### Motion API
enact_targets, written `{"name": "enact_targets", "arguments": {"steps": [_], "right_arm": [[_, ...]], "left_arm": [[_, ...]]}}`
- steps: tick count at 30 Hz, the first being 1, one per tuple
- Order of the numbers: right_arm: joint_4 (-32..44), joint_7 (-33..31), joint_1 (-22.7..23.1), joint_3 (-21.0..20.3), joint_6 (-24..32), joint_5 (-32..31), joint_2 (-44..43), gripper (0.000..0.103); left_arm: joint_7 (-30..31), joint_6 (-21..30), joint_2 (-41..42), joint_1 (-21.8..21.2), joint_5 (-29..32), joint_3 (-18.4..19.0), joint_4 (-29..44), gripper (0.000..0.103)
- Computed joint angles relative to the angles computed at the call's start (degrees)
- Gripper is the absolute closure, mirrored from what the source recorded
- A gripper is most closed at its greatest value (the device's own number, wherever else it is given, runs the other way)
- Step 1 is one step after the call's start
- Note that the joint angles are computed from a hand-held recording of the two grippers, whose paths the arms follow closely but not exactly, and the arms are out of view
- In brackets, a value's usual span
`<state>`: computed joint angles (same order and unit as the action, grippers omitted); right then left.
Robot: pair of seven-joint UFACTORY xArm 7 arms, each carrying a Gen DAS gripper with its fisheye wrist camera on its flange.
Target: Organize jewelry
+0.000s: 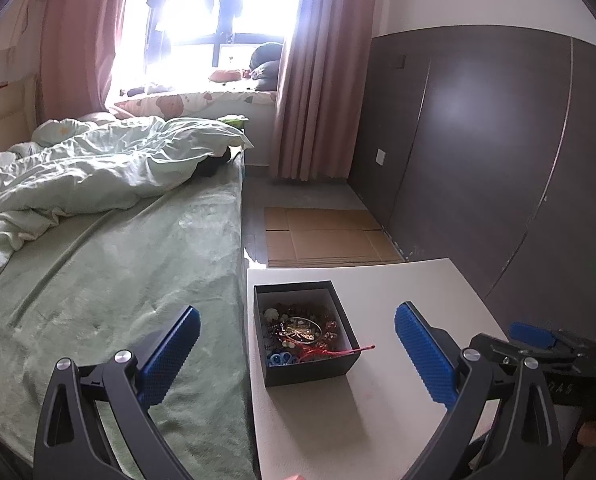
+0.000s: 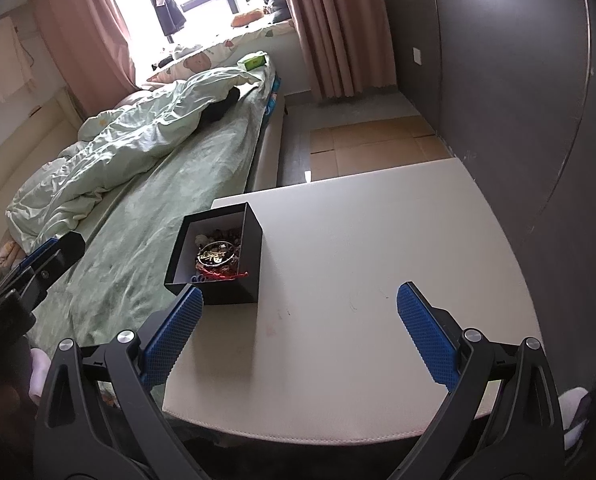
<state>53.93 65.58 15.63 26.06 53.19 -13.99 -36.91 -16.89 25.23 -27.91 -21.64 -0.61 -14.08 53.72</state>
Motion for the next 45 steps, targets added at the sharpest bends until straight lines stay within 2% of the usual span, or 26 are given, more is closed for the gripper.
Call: {"name": "enact_targets", "arguments": {"steps": [13,27,45], "right_arm": [[1.09,-0.14,0.02,-1.08,-0.19,-0.82,3.34,0.006],[0.38,-0.95,0.86,-1.03,1.92,-0.56,0.89,0.006],[-0.34,-0.57,0.20,-0.18,2.01,-0.13,-0.42,0.006]], "left_arm": [[0.05,-0.33,2.64,-0.18,0.20,0.26,1.43,0.008],[-0.03,0.45,-0.12,-0.63,1.06,-0.95,-0.33,0.008],[-0.06,0.81,-0.73,-1.00,1.12,-1.11,-0.82,0.008]]}}
